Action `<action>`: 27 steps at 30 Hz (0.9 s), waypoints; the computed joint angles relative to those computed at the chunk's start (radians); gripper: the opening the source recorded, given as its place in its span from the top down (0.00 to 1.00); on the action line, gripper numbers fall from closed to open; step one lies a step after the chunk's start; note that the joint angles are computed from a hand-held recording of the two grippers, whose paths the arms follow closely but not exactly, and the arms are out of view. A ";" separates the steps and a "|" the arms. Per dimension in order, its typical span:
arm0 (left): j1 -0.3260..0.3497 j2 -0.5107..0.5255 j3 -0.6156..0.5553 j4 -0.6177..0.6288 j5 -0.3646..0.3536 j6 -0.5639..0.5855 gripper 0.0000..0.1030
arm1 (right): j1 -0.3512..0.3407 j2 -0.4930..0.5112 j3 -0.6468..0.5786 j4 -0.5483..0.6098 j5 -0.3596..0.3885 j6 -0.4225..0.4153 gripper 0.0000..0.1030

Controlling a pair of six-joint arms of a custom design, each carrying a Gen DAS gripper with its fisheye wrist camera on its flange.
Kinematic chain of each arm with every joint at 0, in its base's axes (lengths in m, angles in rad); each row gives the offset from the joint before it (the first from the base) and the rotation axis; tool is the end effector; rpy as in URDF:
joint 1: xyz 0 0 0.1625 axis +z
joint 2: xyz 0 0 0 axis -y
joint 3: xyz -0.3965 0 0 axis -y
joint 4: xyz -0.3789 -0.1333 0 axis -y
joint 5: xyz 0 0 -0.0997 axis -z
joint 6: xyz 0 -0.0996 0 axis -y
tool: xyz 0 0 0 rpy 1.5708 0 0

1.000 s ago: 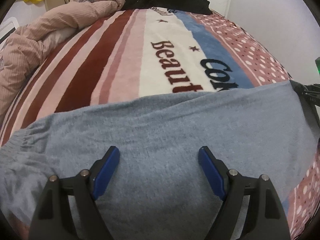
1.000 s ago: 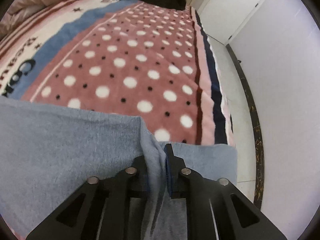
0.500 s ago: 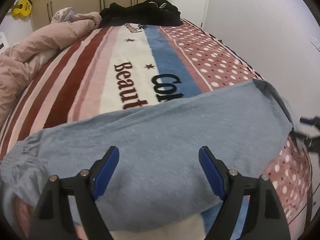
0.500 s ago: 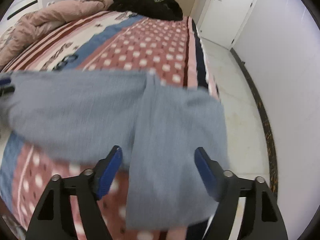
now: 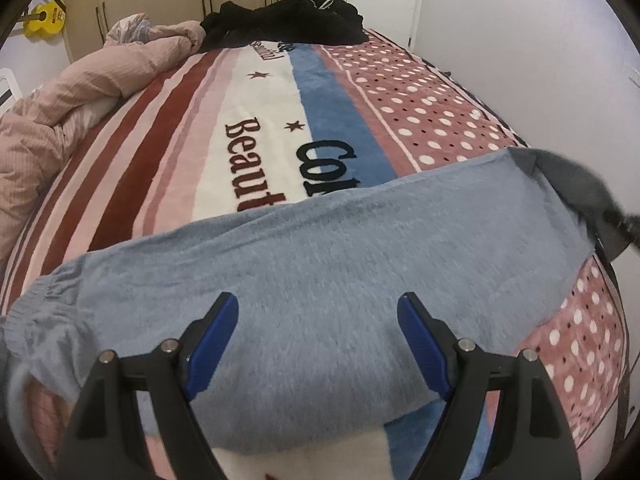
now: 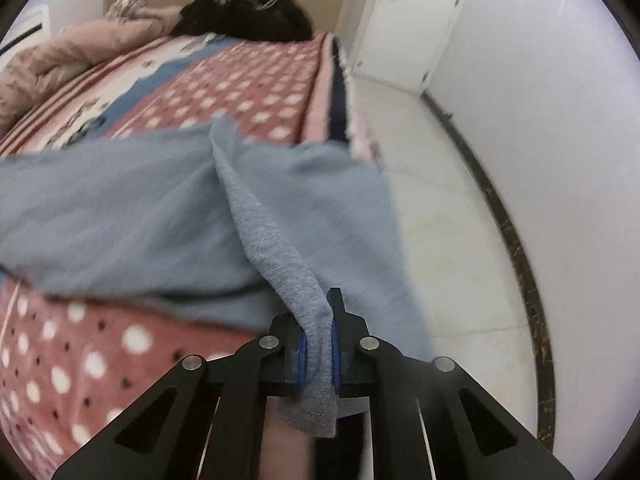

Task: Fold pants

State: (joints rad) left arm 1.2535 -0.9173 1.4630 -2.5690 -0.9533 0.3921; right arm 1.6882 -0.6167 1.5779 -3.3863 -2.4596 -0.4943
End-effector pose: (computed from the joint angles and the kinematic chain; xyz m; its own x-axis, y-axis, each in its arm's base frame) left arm -0.0339 -0.7152 0.2512 -0.6816 0.3393 -0.6483 0.5855 0.7843 -0.2051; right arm 0.1321 -0.6422 0.1151 -0.5749 0.1374 0.8066 -0.3972 0.8149 -0.4220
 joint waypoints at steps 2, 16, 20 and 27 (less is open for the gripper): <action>0.001 0.015 -0.014 -0.002 0.007 -0.002 0.23 | -0.012 -0.026 -0.025 0.011 0.010 0.009 0.97; 0.014 0.105 -0.122 0.046 0.025 -0.039 0.23 | -0.153 0.048 -0.437 0.466 -0.063 0.248 0.93; 0.015 0.115 -0.134 0.049 0.038 -0.041 0.23 | -0.170 0.150 -0.548 0.391 -0.109 0.194 0.68; 0.018 0.098 -0.128 0.043 0.025 -0.044 0.23 | -0.179 0.039 -0.417 0.313 0.006 0.297 0.47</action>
